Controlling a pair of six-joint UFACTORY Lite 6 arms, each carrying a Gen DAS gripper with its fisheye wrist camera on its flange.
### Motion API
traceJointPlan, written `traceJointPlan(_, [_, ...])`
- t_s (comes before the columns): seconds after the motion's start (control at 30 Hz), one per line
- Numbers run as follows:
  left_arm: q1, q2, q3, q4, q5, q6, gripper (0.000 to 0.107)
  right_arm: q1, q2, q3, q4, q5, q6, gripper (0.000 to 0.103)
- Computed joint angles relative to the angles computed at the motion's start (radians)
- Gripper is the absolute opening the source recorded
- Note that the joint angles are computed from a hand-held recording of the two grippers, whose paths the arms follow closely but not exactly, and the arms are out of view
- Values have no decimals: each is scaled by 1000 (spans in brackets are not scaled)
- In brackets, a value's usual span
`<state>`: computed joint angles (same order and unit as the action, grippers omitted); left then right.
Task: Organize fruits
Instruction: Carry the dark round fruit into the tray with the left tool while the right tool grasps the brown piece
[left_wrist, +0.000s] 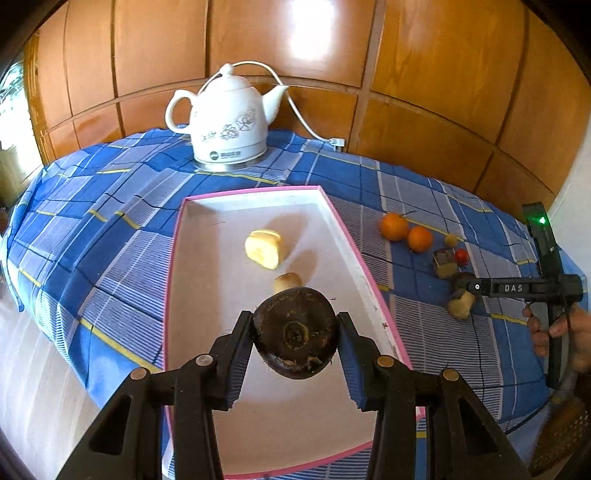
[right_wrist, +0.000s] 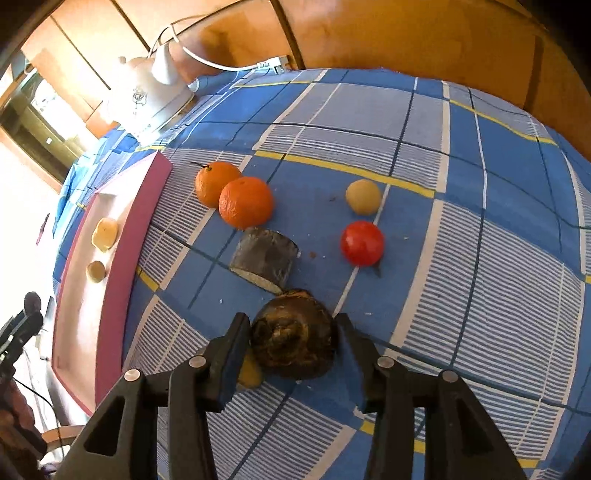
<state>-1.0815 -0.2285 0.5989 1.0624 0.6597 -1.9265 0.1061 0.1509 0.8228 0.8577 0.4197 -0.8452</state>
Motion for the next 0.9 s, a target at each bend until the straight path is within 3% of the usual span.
traceJointPlan(0.2, [5, -93, -55, -14, 53, 3, 45, 33, -38, -24, -95, -47, 85, 46])
traceJointPlan(0.6, [81, -188, -178, -29, -3, -19, 45, -1, -25, -1, -223, -46, 220, 47])
traceJointPlan(0.77, [87, -131, -163, -16, 3, -25, 45, -8, -18, 10, -212, -40, 228, 47])
traceJointPlan(0.9, [141, -56, -153, 5, -45, -15, 45, 20, -23, 7, -275, -67, 276, 47])
